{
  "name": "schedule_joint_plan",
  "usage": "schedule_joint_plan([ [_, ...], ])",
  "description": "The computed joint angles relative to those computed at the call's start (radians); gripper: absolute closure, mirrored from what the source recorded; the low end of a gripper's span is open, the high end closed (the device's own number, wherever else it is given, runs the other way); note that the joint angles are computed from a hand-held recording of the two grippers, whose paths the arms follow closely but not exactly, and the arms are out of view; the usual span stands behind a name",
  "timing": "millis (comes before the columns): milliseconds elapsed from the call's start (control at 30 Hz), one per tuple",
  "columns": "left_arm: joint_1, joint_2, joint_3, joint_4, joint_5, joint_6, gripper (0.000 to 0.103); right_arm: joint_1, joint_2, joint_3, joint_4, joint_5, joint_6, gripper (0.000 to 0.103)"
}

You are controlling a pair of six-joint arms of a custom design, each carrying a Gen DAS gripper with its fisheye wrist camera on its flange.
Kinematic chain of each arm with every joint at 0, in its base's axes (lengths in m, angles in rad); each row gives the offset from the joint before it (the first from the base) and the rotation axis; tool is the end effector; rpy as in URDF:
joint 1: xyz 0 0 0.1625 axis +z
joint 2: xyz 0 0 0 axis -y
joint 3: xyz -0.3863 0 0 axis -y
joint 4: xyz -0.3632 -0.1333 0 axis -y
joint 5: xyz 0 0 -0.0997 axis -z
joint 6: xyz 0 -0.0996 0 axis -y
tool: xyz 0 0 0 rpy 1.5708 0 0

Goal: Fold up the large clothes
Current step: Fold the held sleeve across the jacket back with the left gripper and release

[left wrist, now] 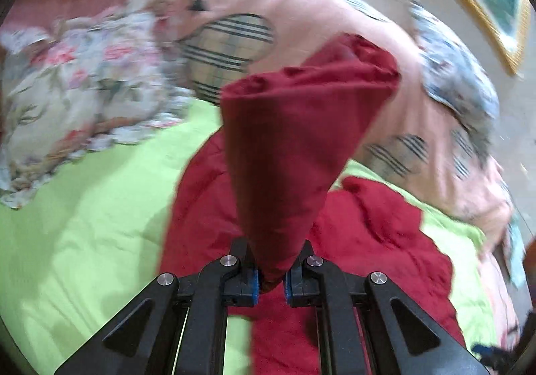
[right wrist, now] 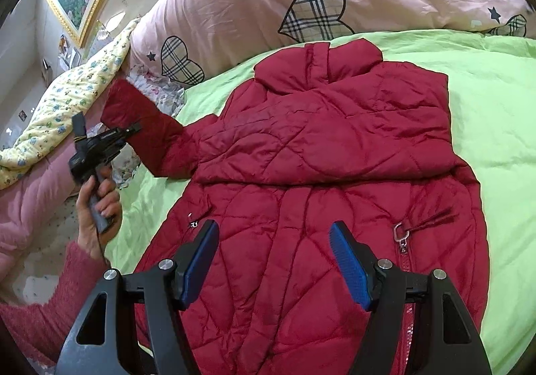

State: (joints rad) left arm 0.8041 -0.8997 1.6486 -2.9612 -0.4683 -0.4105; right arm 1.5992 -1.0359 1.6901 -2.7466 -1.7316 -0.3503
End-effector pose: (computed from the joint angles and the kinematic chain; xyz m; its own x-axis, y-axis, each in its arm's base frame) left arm -0.2653 -0.5956 0.2414 -0.8596 -0.2958 -0.4167 0.2321 0.5006 -0.8340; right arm 0.1349 -0.6170 0.2383 -0.9205 -0.2489 0.3014 -0.3625 0.8318 -0.4204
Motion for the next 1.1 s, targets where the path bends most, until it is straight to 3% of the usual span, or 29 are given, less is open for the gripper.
schedule_joint_plan([
  [267, -0.016, 0.076, -0.044, 0.038, -0.141, 0.039, 0.095, -0.019, -0.003, -0.004, -0.011, 0.014, 0.003, 0.032],
  [400, 0.014, 0.142, -0.147, 0.073, -0.202, 0.099, 0.095, -0.035, -0.003, -0.01, -0.013, 0.029, 0.02, 0.032],
  [767, 0.095, 0.325, -0.394, 0.21, -0.364, 0.124, 0.094, -0.075, 0.013, -0.072, -0.008, 0.114, 0.077, 0.032],
  [900, 0.115, 0.427, -0.534, 0.293, -0.396, 0.139, 0.094, -0.102, 0.046, -0.15, 0.019, 0.198, 0.13, 0.032],
  [1100, 0.123, 0.612, -0.795, 0.432, -0.373, 0.197, 0.094, -0.142, 0.12, -0.272, 0.035, 0.295, 0.236, 0.032],
])
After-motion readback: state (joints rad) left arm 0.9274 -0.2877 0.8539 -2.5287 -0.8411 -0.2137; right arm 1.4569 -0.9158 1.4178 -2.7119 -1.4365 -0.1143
